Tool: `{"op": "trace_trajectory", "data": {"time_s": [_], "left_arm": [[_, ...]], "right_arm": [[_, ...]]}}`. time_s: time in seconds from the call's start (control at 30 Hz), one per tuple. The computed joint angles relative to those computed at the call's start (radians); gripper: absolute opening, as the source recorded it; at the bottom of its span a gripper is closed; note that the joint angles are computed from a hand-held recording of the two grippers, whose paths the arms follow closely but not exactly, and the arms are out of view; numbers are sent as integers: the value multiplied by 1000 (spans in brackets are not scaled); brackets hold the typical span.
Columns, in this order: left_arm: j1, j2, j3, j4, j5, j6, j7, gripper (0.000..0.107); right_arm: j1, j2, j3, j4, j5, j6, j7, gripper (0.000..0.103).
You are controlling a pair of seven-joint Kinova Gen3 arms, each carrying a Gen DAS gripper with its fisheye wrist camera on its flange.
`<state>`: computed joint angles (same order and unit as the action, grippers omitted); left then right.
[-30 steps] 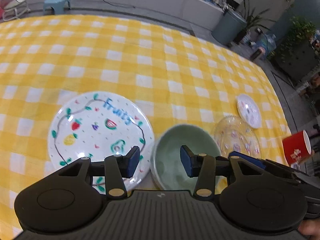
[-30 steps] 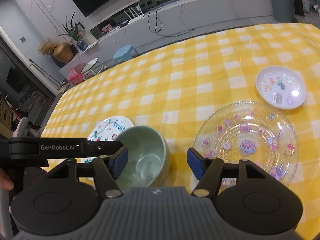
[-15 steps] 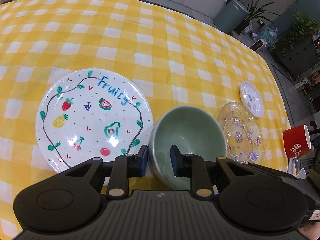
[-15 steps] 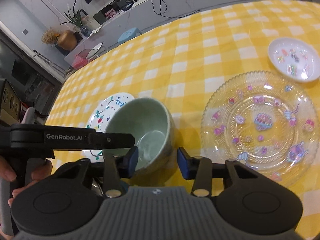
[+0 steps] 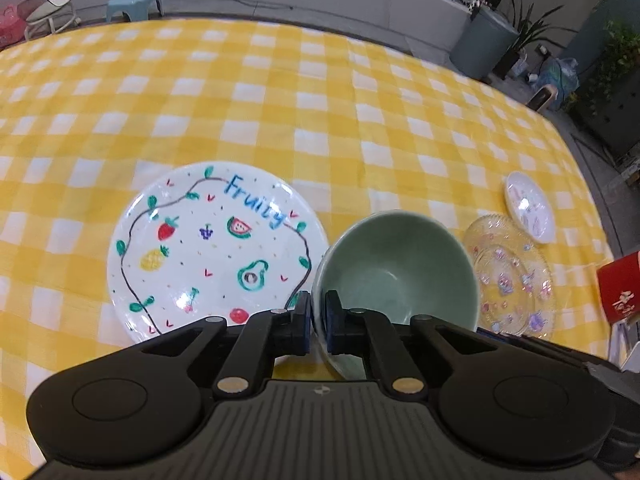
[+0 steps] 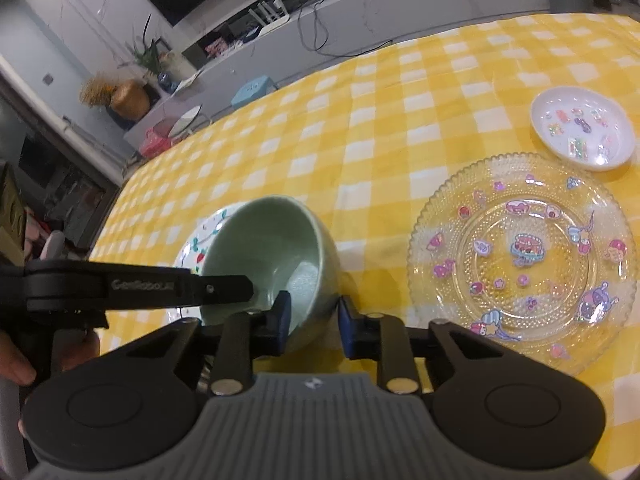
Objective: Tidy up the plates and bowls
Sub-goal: 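Close both grippers on the rim of the green bowl, then lift the green bowl with both grippers and carry it over the stacked bowls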
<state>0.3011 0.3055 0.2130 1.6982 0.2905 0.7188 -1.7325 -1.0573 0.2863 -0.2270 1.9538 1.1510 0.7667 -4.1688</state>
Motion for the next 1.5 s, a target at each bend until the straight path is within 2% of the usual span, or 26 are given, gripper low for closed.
{"op": "trace_trajectory", "data": {"time_s": [0.13, 0.27, 0.4, 0.6, 0.7, 1.17, 1.3, 1.4, 1.5], "left_arm": [[-15, -32, 13, 30, 36, -43, -41, 7], [-10, -68, 20, 80, 62, -138, -55, 6], [-7, -107, 26, 123, 79, -205, -67, 6], [8, -158, 19, 152, 68, -242, -52, 6], [7, -183, 12, 154, 67, -222, -43, 6], [-9, -322, -40, 202, 167, -175, -149, 6], [-5, -351, -52, 209, 164, -147, -145, 6], [1, -361, -42, 206, 96, -126, -71, 6], [1, -367, -59, 202, 112, -78, -76, 6]], "right_arm": [[-35, 10, -1, -9, 16, 83, -75, 17], [-62, 15, -11, -32, 26, 171, -93, 16], [-58, -3, -23, -22, 36, 175, -104, 16], [-68, -12, -46, -28, 65, 228, -119, 16], [-75, -19, -55, -38, 65, 249, -122, 16], [-134, -36, -93, -136, 28, 367, -32, 15], [-163, -33, -100, -172, 7, 409, -1, 15], [-192, -22, -101, -202, -11, 453, 21, 15], [-212, -24, -101, -207, -23, 461, 6, 15]]}}
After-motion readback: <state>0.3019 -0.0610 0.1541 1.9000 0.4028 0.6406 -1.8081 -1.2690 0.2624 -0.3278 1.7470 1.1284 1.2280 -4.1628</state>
